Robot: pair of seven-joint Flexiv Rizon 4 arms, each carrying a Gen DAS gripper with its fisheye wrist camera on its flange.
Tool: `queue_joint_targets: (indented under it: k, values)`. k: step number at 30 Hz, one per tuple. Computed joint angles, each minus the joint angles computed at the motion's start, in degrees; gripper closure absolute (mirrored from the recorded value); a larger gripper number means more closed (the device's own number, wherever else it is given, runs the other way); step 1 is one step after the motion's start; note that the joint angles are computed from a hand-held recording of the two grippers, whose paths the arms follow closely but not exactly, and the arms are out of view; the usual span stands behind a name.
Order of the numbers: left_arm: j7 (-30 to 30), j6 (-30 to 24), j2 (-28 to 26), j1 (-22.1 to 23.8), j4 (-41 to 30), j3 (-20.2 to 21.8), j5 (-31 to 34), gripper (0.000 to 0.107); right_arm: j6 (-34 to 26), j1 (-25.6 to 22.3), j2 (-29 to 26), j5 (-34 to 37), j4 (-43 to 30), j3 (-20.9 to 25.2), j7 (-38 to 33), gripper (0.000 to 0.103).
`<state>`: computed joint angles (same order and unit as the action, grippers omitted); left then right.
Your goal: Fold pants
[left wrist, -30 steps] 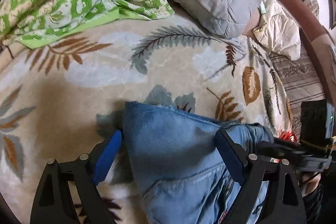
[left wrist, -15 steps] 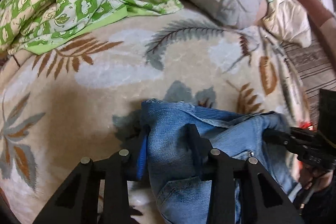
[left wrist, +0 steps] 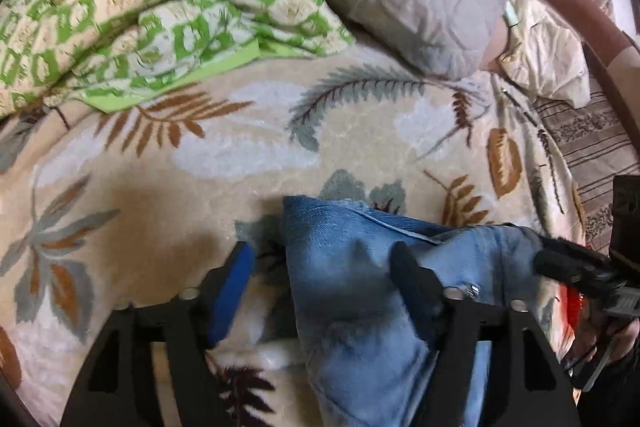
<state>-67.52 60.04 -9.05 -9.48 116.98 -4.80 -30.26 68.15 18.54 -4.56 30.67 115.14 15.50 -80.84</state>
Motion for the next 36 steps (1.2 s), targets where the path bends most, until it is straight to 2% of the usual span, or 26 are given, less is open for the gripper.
queue_joint_targets:
  k: [1, 2, 4, 7, 11, 14, 15, 16, 17, 19, 20, 22, 26, 28, 31, 33, 36]
  values:
    - [1.59, -0.09, 0.94, 0.12, 0.77, -0.31, -1.53, 0.017, 1.12, -0.27, 0.8, 1.15, 0.35, 0.12, -0.48, 0.02]
    - [3.91, -0.63, 2.02, 0.24, 1.64, -0.58, -3.69, 0.013, 1.53, -0.6, 1.53, 2.47, 0.42, 0.09, -1.56, 0.02]
    - [8.83, -3.78, 4.04, 0.18, 2.81, -0.57, -7.14, 0.013, 0.75, -0.86, 2.37, 2.35, 0.54, -0.59, -2.11, 0.02]
    - [12.91, -5.99, 5.8, -0.91, 4.14, 0.2, -6.0, 0.013, -4.55, -1.88, 2.2, 6.65, -1.28, -1.9, -4.18, 0.02]
    - [12.59, -9.33, 4.82, -1.54, 4.34, 0.82, -1.29, 0.013, -13.07, -3.91, -0.19, 16.05, -5.14, -2.73, -10.45, 0.02]
    - [14.48, -9.97, 3.54, -1.54, 5.22, 0.31, -6.5, 0.013, -14.58, -3.22, -2.8, 13.81, -6.08, -2.04, -10.47, 0.019]
    - [14.49, -10.23, 3.02, -1.54, 5.31, 0.19, -7.66, 0.013, -13.38, -2.65, -3.13, 12.12, -5.59, -1.63, -9.9, 0.02]
    - [14.08, -10.33, 2.41, -1.58, 5.24, 0.14, -7.52, 0.013, -12.24, -2.21, -3.3, 10.35, -5.01, -1.29, -9.73, 0.025]
    - [14.07, -10.32, 2.09, -1.63, 5.31, 0.1, -7.2, 0.022, -10.2, -1.09, -3.44, 6.16, -3.79, -1.11, -8.35, 0.038]
    - [16.34, -9.09, 2.25, -1.95, 6.21, -0.38, -8.66, 0.027, -8.98, 0.02, -3.79, -0.6, -2.21, -1.25, -5.05, 0.05]
    - [17.2, -8.39, 2.61, -2.11, 6.68, -0.45, -9.37, 0.034, -8.67, -0.22, -3.86, -1.38, -1.91, -1.03, -5.15, 0.053]
    - [19.41, -6.53, 3.08, -2.29, 8.0, -0.42, -11.49, 0.038, -8.1, -1.21, -4.05, 0.03, -1.78, -0.42, -6.34, 0.054]
    - [24.19, -5.88, 2.69, -1.9, 10.33, -0.61, -20.91, 0.038, -6.07, -1.71, -4.62, 0.8, -1.15, 0.4, -7.09, 0.053]
    - [23.75, -3.8, 3.08, -2.7, 10.84, -0.62, -20.08, 0.035, -5.5, -1.68, -4.49, 0.58, -0.87, 0.6, -6.47, 0.053]
    - [20.28, -2.27, 4.13, -3.41, 11.09, -0.32, -17.95, 0.026, -4.51, -0.79, -3.43, -2.83, 0.31, 0.52, -3.54, 0.046]
    - [19.12, -4.06, 6.35, -3.38, 11.71, 0.2, -19.29, 0.025, -5.66, -1.52, -1.82, -0.01, 0.26, 1.01, -3.51, 0.041]
    - [21.63, -5.65, 10.01, -3.64, 13.77, 1.62, -23.2, 0.023, -9.92, -2.86, 2.4, 8.06, 0.33, 0.74, -5.76, 0.031]
